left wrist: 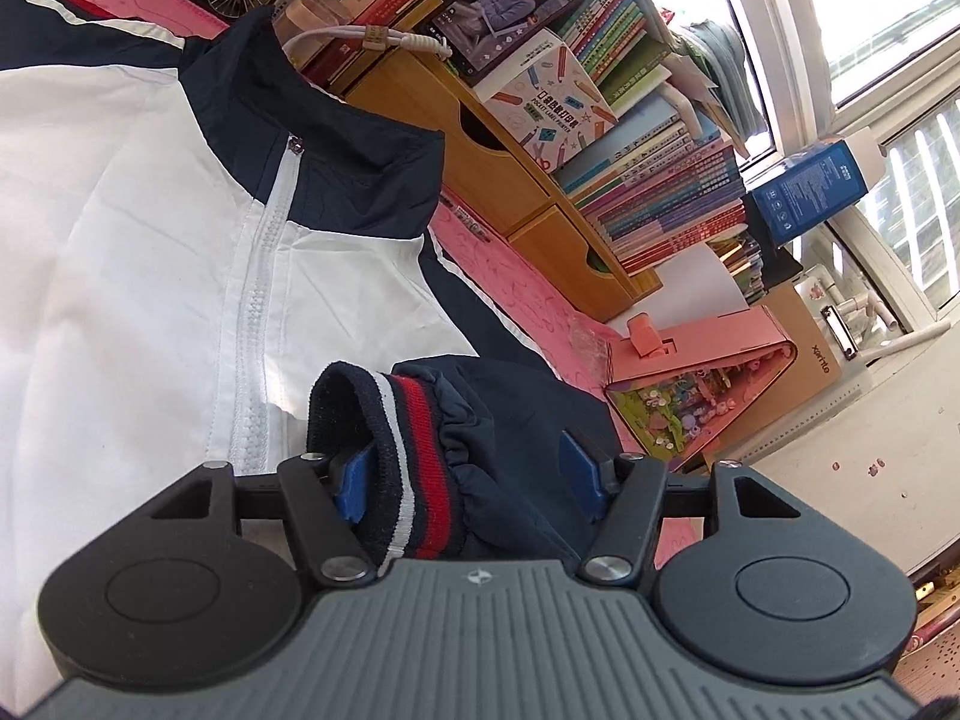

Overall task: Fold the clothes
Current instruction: 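Lay the sleeve across the jacket front holding the cuff with the left gripper, then lower the striped cuff onto the white front and open the left gripper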

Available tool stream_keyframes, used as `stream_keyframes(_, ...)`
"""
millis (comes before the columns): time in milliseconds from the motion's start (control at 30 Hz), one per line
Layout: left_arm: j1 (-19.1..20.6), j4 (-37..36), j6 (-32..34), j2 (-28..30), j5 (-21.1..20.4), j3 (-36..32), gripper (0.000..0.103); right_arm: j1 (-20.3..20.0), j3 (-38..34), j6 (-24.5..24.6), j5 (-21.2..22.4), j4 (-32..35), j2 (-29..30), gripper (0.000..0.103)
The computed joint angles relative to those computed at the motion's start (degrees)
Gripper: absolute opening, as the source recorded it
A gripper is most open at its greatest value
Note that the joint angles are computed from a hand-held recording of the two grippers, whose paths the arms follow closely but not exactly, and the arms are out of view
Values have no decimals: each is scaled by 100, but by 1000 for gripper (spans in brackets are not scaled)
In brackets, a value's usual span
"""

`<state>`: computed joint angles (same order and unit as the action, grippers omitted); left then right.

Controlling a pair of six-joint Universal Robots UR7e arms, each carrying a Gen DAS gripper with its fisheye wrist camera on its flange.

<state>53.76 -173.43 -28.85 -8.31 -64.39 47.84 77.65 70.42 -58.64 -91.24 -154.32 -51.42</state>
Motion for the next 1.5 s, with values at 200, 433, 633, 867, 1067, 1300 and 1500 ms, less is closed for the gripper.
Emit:
stream_keyframes(200, -94, -334, 209, -20, 682, 76, 7, -67, 61, 89, 226, -24, -86, 103)
stream_keyframes(433, -149, -906, 767, -335, 1320, 355, 7, -170, 329, -811, 139, -736, -224, 103)
stream_keyframes(633, -124, -1049, 824, -594, 1831, 632, 7, -195, -119, -396, -157, -580, -1, 103)
stream_keyframes(867, -79, -1060, 1050, -719, 2503, 765, 4, -188, -611, -307, -419, -775, 340, 103)
stream_keyframes(1067, 63, -1321, 769, -1117, 1549, 1475, 6, -170, -629, -338, -493, -785, 377, 103)
stream_keyframes(1300, -96, -711, 1036, -1106, 1511, 1489, 97, -168, -688, -205, -524, -681, 389, 103)
stream_keyframes(1500, 64, -129, 454, -816, 1274, 1017, 98, -164, -679, -116, -555, -684, 387, 103)
